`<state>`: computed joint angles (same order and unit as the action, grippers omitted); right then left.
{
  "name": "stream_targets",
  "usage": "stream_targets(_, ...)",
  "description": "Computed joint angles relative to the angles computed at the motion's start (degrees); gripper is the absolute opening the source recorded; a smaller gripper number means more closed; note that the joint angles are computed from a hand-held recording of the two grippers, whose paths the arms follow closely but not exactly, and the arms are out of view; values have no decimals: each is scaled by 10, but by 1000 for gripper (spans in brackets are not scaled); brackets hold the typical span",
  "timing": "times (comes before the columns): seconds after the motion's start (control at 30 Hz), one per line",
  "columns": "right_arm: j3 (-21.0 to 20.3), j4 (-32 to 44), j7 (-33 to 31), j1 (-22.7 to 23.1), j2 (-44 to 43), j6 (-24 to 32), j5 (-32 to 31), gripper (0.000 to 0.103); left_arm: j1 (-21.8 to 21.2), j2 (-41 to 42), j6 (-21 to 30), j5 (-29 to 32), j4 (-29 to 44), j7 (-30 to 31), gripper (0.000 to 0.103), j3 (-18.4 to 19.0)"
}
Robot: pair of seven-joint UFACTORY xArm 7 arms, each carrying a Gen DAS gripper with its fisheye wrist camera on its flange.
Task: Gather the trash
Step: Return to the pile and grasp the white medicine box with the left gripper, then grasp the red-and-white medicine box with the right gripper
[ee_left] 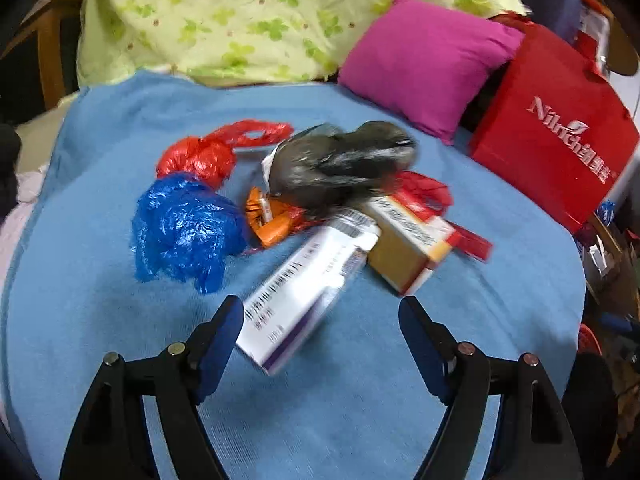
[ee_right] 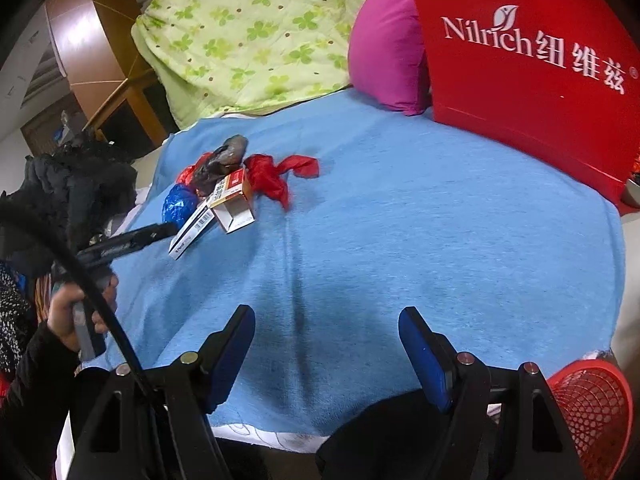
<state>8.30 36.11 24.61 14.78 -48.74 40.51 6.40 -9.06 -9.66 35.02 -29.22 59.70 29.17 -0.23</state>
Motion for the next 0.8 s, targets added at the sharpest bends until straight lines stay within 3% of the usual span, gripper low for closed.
stream_targets(0.1, 1, 2, 2, -4, 0, 0, -4, 78, 12, 52, 33, 24, 44, 13, 80, 4)
stream_targets(0.23, -3, 5, 4, -10, 4, 5, -7, 78, 38, 108, 102, 12, 100, 31, 80, 0)
stream_targets(0.3, -6, 10, 0, -10, 19, 1, -5, 78, 45, 94, 97, -9, 85, 55, 75, -8)
stream_targets(0.33, -8, 14, -2, -9, 28, -3, -4, 78, 46, 84, 95, -16, 76, 58, 62, -10)
stream_targets(0.43, -10, 34, -16, -2, 74, -31, 0, 78, 35, 32, 61, 7, 22, 12, 46, -22)
stream_targets(0.63, -22, 134, -80, 38, 226, -103, 29, 78, 18, -80, -3, 62, -83, -103, 46, -23)
stream_targets(0.7, -21, 177, -106, 51, 281, -119, 40, 78, 30, -108, -32, 104, -116, -159, 46, -31)
stream_targets(0.8, -7, 244, -134, 59, 359, -135, 41, 78, 35, -120, -45, 121, -136, -216, 46, -15)
